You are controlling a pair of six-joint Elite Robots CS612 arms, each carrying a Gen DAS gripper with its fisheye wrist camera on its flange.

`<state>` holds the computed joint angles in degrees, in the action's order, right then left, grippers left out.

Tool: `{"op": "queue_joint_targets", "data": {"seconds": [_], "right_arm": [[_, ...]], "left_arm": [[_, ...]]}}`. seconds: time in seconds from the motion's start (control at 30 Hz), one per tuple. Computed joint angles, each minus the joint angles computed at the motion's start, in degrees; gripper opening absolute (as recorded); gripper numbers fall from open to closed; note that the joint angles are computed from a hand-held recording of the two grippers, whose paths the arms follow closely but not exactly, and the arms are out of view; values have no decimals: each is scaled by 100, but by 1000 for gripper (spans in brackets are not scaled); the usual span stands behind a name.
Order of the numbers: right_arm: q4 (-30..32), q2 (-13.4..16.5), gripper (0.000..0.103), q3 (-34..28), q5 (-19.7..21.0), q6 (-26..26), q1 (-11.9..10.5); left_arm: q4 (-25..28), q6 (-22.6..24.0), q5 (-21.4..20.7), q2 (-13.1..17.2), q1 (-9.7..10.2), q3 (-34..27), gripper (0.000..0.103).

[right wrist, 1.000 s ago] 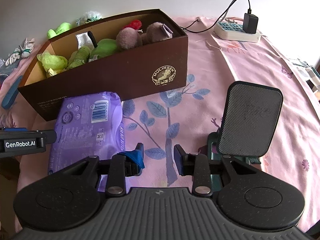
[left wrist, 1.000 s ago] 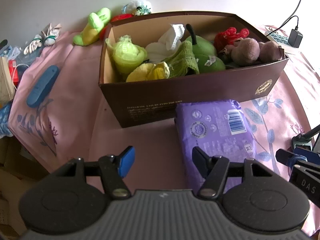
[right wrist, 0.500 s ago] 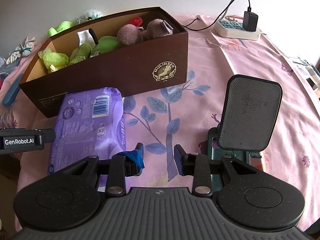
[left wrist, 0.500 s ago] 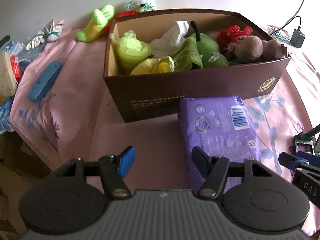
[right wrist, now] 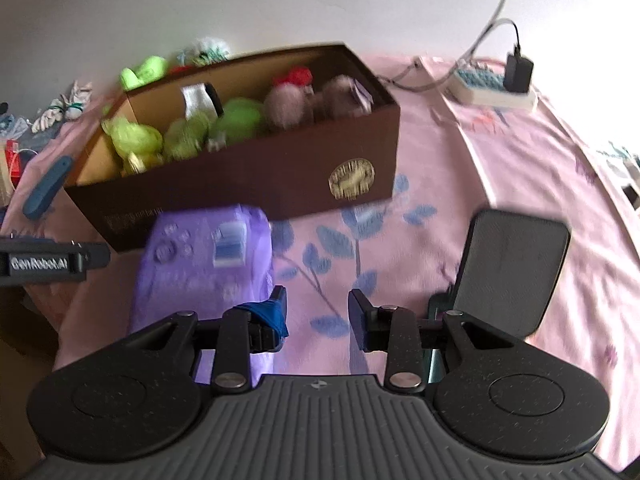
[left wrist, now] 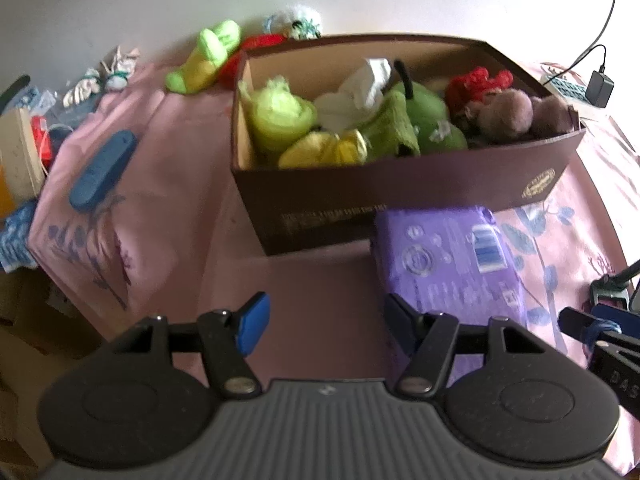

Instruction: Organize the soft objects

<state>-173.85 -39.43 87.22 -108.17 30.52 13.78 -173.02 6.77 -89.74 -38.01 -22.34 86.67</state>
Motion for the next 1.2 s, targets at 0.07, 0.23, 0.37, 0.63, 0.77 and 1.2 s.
{"op": "queue_joint_targets", "data": {"seconds": [0.07, 0.23, 0.37, 0.63, 0.77, 1.2], "right_arm": [[-82, -50, 16, -54, -27, -274, -35], [49, -181, 17, -241, 121, -768, -180], [321, -181, 17, -490, 304, -693, -329], [-331, 268, 17, -925, 263, -940, -490], [-670, 615, 17, -1264, 310, -1228, -569], [-731, 1457, 18, -2356, 412, -2085, -710]], "left_arm": [[11, 93, -33, -10, 27, -84, 66], [-173, 452, -85, -27, 101, -378, 66], [-194, 700, -154, 62, 144, -776, 66], [-137, 387, -141, 441, 105, -1507, 66], [-242, 135, -25, 598, 43, -1623, 66], [-349, -62, 321, 1218, -18, -2290, 66]]}}
